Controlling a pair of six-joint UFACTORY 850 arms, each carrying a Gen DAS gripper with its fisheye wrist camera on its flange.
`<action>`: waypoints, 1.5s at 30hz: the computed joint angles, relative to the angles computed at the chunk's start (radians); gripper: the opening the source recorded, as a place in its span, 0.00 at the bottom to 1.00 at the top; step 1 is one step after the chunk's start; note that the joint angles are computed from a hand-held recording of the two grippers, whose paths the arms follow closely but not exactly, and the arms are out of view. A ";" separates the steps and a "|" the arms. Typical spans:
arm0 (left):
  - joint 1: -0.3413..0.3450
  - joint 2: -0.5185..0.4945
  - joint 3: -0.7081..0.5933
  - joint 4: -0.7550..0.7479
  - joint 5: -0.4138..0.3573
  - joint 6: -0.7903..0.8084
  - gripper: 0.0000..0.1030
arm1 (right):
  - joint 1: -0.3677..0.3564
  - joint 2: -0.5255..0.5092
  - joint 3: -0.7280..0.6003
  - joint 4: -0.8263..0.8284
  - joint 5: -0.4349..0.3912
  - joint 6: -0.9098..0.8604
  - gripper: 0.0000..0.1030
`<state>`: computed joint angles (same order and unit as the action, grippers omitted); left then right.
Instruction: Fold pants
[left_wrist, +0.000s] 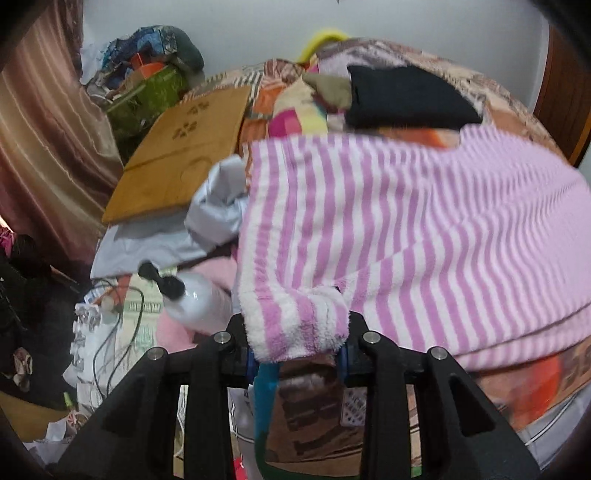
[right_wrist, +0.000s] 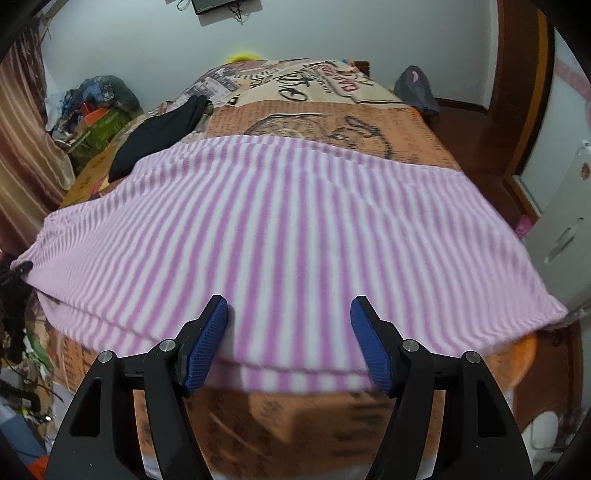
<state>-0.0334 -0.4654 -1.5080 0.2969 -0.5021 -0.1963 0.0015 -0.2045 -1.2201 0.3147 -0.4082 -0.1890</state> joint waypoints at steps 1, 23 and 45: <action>-0.001 0.006 0.015 0.013 0.007 -0.014 0.33 | -0.005 0.013 0.011 -0.043 0.001 0.033 0.62; -0.203 0.026 -0.090 0.149 -0.114 -0.353 0.63 | -0.324 0.068 0.104 -0.023 0.090 0.071 0.64; -0.235 -0.087 -0.099 -0.039 -0.171 -0.379 0.74 | -0.434 -0.119 0.005 0.653 -0.047 -0.409 0.11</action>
